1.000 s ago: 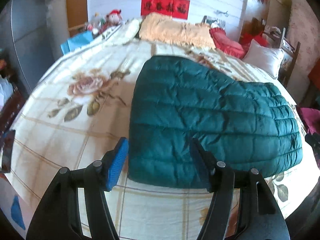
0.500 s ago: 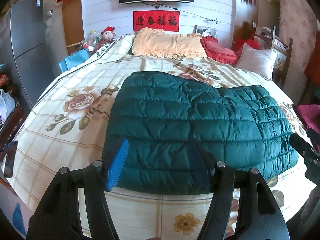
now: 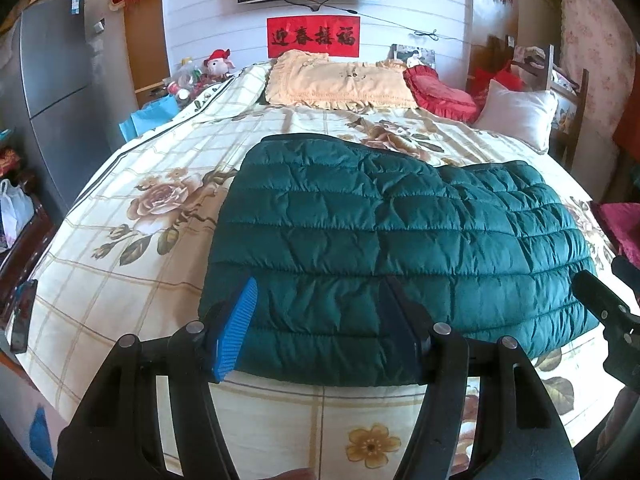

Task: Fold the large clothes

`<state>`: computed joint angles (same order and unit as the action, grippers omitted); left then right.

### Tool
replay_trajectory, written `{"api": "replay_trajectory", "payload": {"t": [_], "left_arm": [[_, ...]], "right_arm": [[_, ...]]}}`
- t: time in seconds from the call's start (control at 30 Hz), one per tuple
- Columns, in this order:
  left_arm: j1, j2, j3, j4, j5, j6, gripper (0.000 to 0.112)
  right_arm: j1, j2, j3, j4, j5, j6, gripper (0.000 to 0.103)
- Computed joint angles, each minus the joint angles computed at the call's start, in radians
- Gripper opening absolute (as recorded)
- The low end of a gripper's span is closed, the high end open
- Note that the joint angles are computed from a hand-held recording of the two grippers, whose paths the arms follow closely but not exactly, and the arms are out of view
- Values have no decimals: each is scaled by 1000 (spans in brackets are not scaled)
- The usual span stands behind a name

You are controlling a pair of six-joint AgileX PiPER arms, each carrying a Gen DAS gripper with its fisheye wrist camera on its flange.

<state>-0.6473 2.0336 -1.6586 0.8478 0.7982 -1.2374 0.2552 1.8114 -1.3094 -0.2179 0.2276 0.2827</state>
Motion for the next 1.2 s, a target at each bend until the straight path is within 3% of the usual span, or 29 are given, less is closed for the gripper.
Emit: {"api": "replay_trajectory", "payload": {"t": [1.2], "left_arm": [[-4, -8, 12, -5, -23, 14, 64]], "right_arm": [[-15, 7, 17, 250, -7, -233, 97]]}}
